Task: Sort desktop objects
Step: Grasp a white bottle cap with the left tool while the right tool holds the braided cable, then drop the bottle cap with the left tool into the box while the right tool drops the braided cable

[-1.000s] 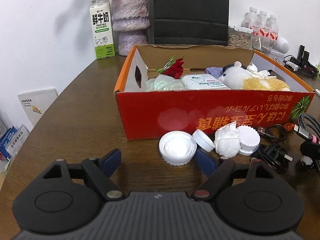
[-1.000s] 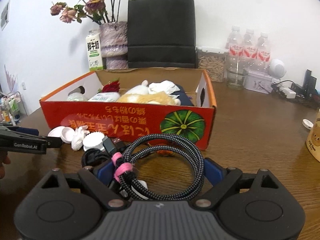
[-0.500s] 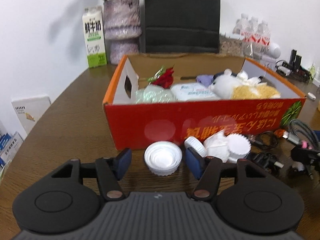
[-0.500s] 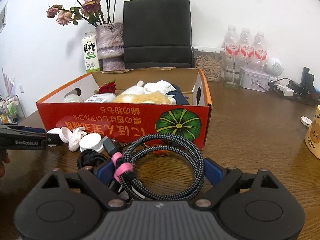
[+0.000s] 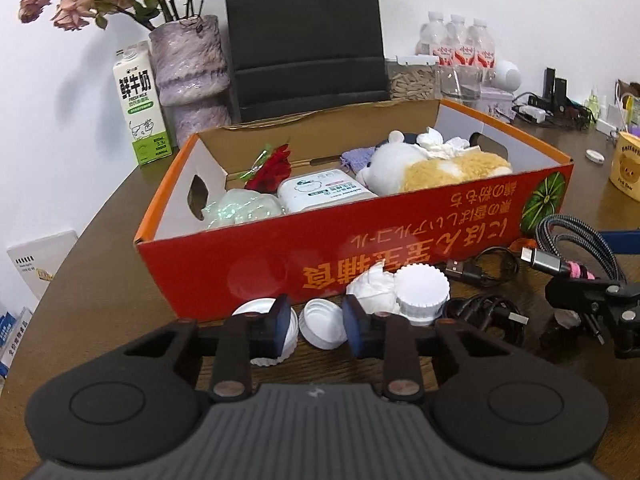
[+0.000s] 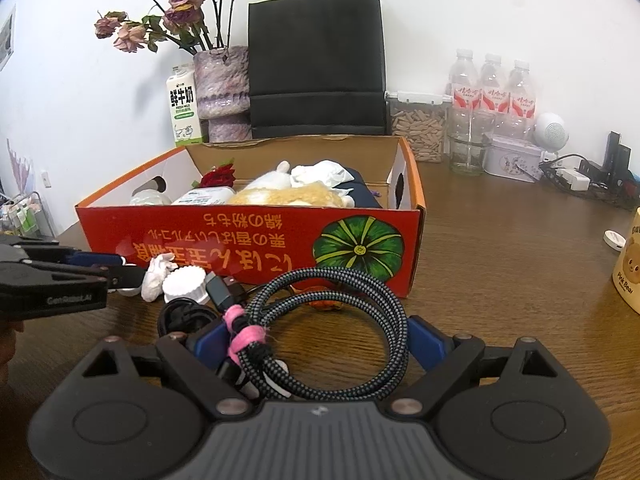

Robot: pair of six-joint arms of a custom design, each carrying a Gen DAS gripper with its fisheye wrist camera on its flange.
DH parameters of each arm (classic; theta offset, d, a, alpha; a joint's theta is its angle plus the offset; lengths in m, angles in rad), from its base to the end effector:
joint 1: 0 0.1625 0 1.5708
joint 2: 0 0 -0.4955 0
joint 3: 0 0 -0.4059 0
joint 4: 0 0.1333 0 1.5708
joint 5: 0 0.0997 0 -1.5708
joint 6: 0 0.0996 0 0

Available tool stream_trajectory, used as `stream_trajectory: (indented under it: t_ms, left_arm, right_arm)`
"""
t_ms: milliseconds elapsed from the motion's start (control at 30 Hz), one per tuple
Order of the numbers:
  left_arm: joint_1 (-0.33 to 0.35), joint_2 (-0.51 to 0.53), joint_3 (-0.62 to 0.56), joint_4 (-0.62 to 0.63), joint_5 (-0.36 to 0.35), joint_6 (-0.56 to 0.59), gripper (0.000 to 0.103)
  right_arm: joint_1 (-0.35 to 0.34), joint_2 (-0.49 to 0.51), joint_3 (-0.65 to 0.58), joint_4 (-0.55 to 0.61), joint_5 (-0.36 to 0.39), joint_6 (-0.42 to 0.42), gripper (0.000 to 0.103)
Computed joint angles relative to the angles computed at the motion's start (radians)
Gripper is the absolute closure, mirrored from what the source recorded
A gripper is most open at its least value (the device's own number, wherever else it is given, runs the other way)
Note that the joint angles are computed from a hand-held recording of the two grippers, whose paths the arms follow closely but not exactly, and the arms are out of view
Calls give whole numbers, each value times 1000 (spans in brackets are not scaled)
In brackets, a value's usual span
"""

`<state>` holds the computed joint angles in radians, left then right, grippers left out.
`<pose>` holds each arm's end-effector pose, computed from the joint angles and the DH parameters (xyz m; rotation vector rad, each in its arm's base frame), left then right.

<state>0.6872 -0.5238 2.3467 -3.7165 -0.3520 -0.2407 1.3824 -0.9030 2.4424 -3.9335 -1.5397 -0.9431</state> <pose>-0.1911 -0.4502 0.0163 0.4246 2.0088 -1.0400 0.0478 -0.4778 0.1513 0.9587 -2.3718 0.9642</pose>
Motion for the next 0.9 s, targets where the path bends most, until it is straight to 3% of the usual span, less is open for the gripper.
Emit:
stream_trajectory:
  t_ms: [100, 667, 900]
  left_arm:
    - [-3, 5, 1, -2, 8, 7, 91]
    - [-54, 34, 25, -175, 38, 89, 92]
    - [-83, 41, -5, -372, 55, 278, 92]
  right_arm:
    - [-3, -4, 0, 7, 4, 3, 12]
    - [0, -10, 15, -27, 32, -6, 12]
    - [33, -33, 11, -61, 76, -15, 12]
